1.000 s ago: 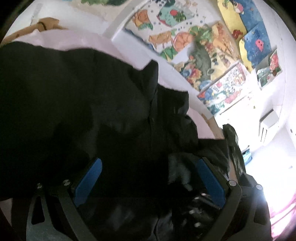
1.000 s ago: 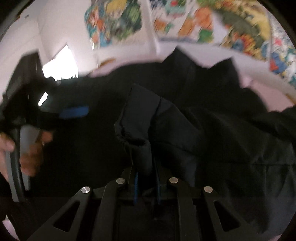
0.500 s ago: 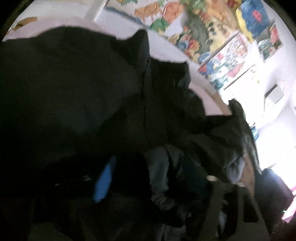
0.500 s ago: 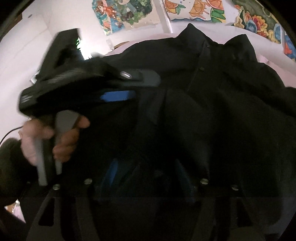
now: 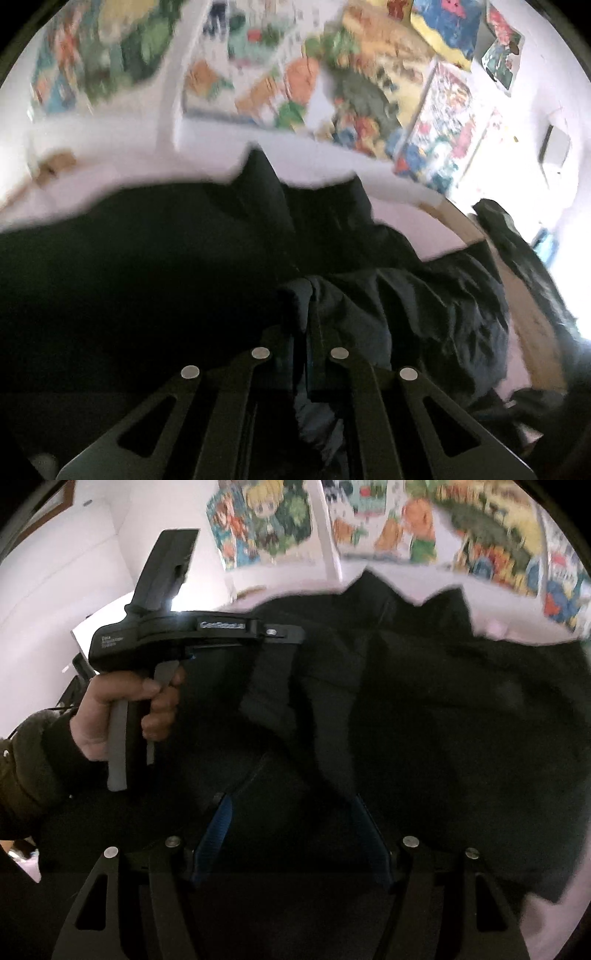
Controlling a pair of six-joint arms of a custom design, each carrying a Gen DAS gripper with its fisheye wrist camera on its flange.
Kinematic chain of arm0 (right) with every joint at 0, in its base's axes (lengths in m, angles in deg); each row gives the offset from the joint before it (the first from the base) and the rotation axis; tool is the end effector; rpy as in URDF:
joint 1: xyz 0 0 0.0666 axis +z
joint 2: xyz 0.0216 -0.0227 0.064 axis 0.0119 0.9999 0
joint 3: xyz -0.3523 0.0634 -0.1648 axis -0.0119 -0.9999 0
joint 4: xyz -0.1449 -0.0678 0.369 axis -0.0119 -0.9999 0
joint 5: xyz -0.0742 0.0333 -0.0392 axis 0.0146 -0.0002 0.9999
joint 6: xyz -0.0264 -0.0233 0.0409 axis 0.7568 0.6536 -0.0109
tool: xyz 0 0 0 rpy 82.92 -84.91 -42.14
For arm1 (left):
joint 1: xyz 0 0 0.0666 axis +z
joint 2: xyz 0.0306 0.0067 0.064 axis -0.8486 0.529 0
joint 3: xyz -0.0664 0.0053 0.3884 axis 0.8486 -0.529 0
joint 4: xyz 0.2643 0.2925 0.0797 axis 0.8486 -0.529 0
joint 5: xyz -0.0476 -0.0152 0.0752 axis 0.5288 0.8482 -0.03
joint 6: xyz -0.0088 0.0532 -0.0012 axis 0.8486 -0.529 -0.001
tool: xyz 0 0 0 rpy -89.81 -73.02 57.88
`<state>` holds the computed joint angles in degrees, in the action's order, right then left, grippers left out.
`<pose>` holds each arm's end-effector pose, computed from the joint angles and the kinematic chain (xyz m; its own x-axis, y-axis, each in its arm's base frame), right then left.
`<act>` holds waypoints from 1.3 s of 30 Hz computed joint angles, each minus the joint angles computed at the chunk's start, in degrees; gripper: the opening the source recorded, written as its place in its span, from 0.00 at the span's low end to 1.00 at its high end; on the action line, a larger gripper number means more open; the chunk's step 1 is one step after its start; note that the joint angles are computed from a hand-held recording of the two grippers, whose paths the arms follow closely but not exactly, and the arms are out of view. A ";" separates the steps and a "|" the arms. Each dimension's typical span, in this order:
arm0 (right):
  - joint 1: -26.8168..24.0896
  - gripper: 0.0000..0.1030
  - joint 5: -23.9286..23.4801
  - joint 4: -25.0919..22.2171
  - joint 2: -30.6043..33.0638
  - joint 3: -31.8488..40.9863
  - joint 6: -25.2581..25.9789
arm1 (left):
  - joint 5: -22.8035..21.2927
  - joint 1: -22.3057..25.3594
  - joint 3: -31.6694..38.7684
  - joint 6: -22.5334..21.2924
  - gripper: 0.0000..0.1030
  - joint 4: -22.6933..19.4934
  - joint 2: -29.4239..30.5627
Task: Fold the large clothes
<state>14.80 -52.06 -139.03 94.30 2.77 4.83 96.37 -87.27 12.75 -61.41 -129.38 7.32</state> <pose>0.3133 0.0852 0.5438 -0.6910 -0.3381 -0.6389 -0.4690 0.8823 0.0404 0.4417 -0.2520 0.5718 -0.6253 0.0871 -0.7755 0.4317 0.8664 -0.2509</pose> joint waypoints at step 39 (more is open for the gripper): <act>-13.99 0.56 17.03 11.85 7.78 -5.00 3.60 | -20.82 4.82 -8.28 -11.18 0.27 -0.59 0.41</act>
<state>0.82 -35.03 -127.18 102.09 -2.23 8.43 75.55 -82.46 4.47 -72.59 -129.96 7.73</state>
